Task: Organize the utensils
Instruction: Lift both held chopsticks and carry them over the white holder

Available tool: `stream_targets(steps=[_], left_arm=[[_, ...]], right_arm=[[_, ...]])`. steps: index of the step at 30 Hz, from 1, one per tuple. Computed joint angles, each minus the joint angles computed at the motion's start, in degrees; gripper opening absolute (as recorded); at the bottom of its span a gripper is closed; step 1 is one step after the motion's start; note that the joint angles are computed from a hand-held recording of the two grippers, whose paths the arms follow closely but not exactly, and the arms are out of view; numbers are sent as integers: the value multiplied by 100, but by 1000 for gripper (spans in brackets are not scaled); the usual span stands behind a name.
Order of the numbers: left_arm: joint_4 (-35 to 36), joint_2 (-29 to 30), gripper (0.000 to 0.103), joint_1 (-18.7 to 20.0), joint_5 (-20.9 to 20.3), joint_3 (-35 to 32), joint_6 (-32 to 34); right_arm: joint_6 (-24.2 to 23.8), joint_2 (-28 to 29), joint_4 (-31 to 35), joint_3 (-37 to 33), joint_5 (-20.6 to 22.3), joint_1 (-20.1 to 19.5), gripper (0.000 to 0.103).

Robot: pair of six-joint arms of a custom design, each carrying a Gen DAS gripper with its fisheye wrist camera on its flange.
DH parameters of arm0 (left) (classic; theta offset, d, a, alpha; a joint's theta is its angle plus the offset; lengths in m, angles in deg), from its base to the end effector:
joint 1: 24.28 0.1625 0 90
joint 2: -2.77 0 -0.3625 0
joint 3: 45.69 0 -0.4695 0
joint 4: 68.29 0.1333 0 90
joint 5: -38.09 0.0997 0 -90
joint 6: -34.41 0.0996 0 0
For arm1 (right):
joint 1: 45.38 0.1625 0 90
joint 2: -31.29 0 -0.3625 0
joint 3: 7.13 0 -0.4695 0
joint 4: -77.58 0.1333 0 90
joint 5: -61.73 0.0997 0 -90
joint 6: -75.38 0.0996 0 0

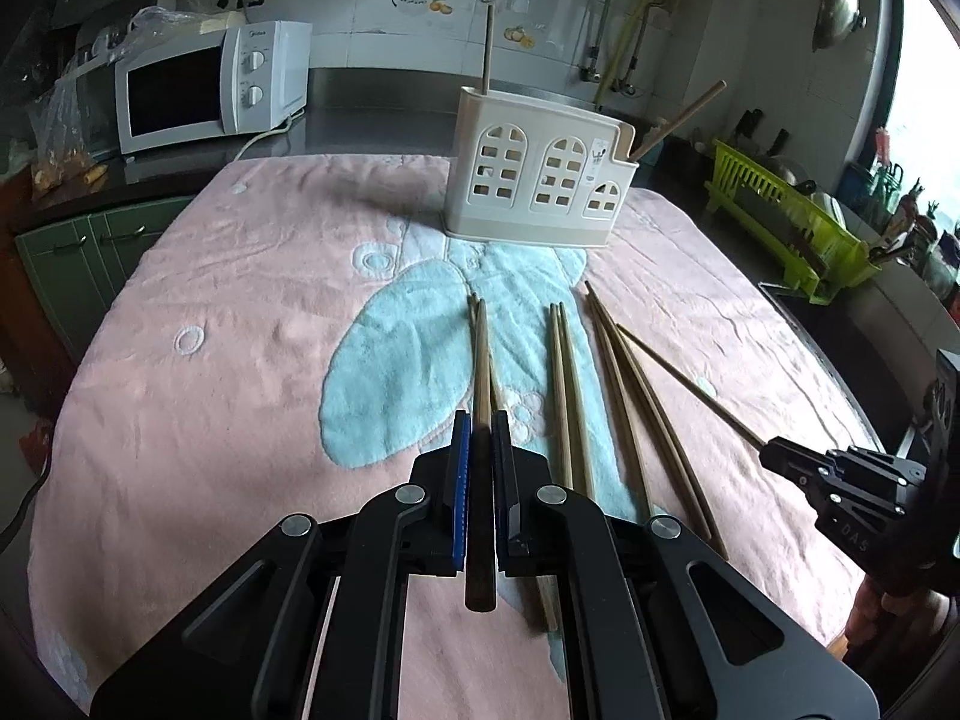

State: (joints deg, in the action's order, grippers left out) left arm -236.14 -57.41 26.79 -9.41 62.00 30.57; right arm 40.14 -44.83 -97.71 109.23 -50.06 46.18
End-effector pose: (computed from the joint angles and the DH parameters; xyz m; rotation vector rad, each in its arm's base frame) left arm -0.2339 -0.6088 0.1178 0.4955 2.4297 -0.9723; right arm 0.1121 -0.5784 0.2163 0.5846 -2.3737 0.8314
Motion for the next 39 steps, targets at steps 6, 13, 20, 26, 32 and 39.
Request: stream_targets(steps=[6,13,20,26,32,39], left_arm=[[-219,-7,5,-25,22,-87,167],[-399,36,5,-44,-20,-266,416],[-355,189,5,-15,-55,-537,628],[-278,263,5,34,-137,-811,727],[-230,393,5,15,-178,-1147,921],[-278,570,5,-92,-263,-1682,1283]], right_arm=[[-31,-64,-177,19,177,37,7],[-121,-34,-454,-97,441,119,7],[-234,153,-492,-424,537,206,7],[-263,176,-110,-765,749,281,7],[-269,196,570,-1238,933,357,7],[-374,319,1325,-1979,1043,495,7]])
